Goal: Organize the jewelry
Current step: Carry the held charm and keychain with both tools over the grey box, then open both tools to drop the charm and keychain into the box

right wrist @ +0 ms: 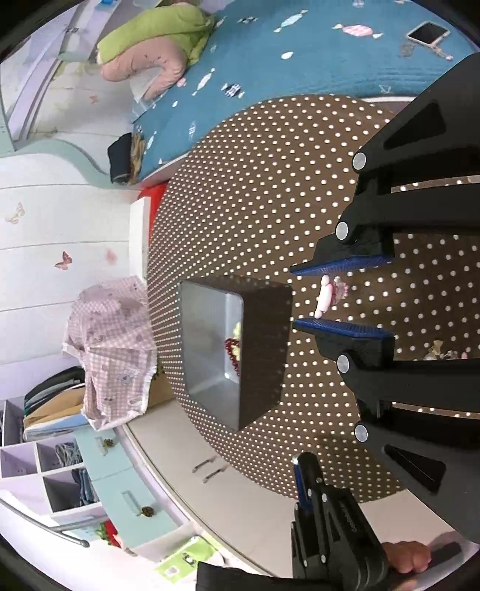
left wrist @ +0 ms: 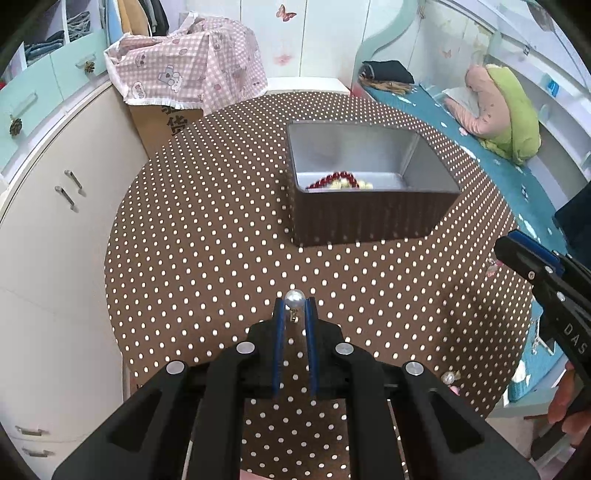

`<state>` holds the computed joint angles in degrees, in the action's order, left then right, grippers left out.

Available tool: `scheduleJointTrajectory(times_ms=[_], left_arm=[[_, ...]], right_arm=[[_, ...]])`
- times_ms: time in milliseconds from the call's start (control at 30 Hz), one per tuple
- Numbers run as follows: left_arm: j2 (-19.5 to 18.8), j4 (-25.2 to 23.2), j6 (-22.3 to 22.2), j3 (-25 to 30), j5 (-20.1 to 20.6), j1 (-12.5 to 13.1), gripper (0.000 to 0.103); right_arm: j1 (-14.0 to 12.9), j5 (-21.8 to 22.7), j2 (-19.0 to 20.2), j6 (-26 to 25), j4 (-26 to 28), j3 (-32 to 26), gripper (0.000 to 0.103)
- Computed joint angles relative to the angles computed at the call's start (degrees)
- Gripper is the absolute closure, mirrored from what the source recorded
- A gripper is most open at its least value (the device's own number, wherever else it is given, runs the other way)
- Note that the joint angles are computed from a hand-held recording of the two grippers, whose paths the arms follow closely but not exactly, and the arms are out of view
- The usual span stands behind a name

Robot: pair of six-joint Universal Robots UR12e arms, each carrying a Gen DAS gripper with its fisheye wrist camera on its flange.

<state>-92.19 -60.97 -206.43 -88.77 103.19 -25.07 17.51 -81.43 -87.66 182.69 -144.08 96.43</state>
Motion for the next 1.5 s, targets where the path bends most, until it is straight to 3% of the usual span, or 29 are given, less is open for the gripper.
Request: scheduleJointTrajectory(times_ms=[700, 1200, 1500], left_arm=[[-3.16, 4.57, 1.61, 5.64, -0.3, 1.36, 0.094], [-7.17, 2.87, 3.47, 9.24, -3.86, 2.78, 0.093], [-8.25, 2.26, 3.59, 10.12, -3.57, 2.85, 0.091]], right_arm=[[1.01, 0.68, 4.99, -1.26, -1.87, -7.96, 0.079], [0.7, 2.18, 9.07, -0.95, 0.87, -12.13, 0.079], [0.4, 3.3, 10.22, -0.3, 1.35, -12.95, 0.077]])
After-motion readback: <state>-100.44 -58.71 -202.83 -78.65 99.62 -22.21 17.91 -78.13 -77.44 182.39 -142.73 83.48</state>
